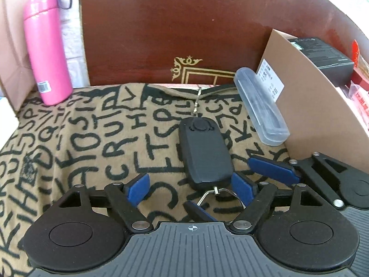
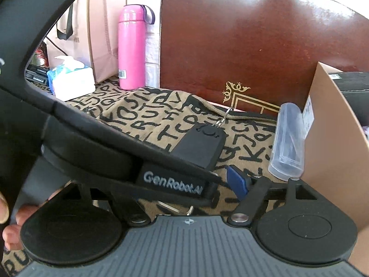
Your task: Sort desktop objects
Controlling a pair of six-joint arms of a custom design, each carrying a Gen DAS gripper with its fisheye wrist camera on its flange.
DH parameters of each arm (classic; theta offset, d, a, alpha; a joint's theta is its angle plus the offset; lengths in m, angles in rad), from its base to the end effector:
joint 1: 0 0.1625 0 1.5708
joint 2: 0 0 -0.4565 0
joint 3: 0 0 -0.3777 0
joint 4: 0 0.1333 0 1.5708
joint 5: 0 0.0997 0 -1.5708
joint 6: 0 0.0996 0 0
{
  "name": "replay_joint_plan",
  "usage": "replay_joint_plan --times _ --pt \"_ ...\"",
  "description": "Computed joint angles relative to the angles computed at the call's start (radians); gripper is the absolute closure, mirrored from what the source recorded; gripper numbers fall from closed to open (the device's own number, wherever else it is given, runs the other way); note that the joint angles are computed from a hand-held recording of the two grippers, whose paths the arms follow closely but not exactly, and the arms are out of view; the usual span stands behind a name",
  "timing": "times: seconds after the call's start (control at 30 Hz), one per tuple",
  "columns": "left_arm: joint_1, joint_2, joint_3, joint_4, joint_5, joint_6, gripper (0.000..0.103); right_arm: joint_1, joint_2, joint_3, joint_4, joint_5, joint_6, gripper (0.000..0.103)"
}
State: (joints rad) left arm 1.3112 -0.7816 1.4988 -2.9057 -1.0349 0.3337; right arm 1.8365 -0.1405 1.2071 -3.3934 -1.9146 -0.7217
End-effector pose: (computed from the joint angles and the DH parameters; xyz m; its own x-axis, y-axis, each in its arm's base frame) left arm -0.0118 -0.7620 0.2237 -0.7883 0.1965 -0.5830 0.4948 0.7658 -0.4109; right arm 0.2988 -0.7181 -0.1041 -0.6013 -0.4819 0.6373 -0.7837 0.5111 -0.3530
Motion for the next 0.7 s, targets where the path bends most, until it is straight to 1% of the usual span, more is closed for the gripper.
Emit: replay_joint_plan --times 0.17,0.3,0.53,0.6,0.67,0.7 --pt "0.012 0.015 -0.038 0.025 -0.028 -0.001 0.014 -0.008 0.024 -0.057 0.043 0.002 0.009 0.024" --pt "0.02 0.028 -0.065 0.04 -0.046 0.003 0.012 -0.014 0.038 -0.087 0.065 0.002 0.011 0.022" --pt "0.025 0.048 -0.1 0.051 -0.058 0.007 0.01 -0.024 0.052 -0.117 0.068 0.013 0.007 0.017" --pt "0.028 0.05 -0.105 0.055 -0.064 0.005 0.01 -0.024 0.052 -0.119 0.07 0.017 0.008 0.017" --pt "0.031 0.051 -0.106 0.05 -0.073 0.007 0.01 -0.026 0.052 -0.123 0.077 0.022 0.009 0.02" --pt "0.033 0.052 -0.108 0.05 -0.076 0.005 0.01 -0.027 0.051 -0.123 0.078 0.025 0.01 0.027"
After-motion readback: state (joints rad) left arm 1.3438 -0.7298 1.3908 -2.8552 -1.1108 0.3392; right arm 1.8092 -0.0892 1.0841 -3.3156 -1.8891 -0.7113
